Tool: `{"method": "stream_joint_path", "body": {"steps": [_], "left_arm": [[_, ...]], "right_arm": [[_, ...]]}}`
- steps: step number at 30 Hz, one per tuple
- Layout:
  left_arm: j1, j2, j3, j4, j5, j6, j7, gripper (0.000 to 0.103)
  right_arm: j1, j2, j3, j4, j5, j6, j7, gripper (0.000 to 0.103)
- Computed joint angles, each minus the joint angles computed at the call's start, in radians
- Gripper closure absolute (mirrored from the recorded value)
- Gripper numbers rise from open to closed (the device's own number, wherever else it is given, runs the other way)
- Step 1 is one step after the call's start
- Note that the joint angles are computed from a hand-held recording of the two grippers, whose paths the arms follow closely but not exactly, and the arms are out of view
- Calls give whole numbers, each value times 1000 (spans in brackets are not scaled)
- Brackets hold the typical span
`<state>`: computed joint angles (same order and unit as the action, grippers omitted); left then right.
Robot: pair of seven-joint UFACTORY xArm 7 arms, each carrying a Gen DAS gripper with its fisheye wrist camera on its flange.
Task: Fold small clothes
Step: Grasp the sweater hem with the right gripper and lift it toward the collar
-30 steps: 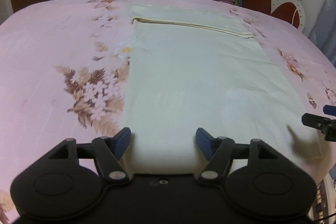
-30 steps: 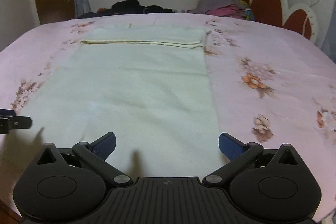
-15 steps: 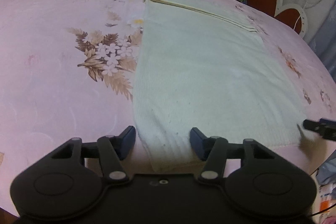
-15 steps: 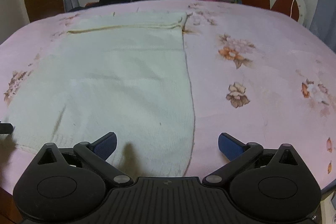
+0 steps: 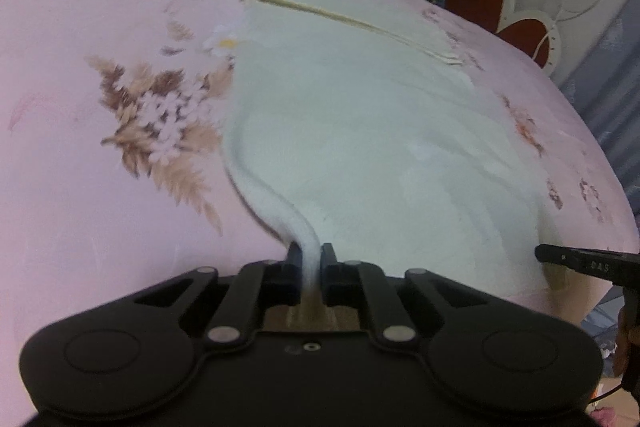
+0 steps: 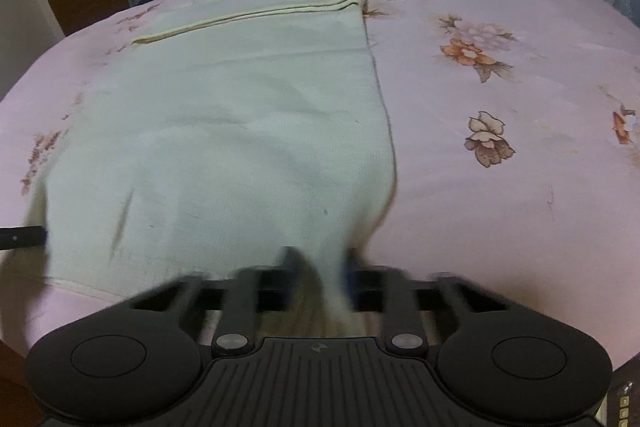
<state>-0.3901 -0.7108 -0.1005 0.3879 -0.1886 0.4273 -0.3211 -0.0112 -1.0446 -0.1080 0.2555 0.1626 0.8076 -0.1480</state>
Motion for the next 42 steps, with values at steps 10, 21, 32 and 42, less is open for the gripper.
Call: {"method": "stream_joint_path", "body": {"steps": [10, 21, 32, 42], "left_arm": [[7, 77, 39, 85, 9, -163, 82, 95], [-22, 392, 138, 347, -61, -339, 192, 95], [16, 761, 144, 706, -251, -357, 403, 95], [99, 1076, 120, 1069, -78, -249, 189, 95]], "right_arm": [[59, 90, -10, 101, 45, -118, -39, 96], [203, 504, -101, 373, 170, -416, -186, 96], [291, 1022, -194, 788, 609, -477, -488, 97], [110, 1404, -100, 1166, 666, -346, -398, 97]]}}
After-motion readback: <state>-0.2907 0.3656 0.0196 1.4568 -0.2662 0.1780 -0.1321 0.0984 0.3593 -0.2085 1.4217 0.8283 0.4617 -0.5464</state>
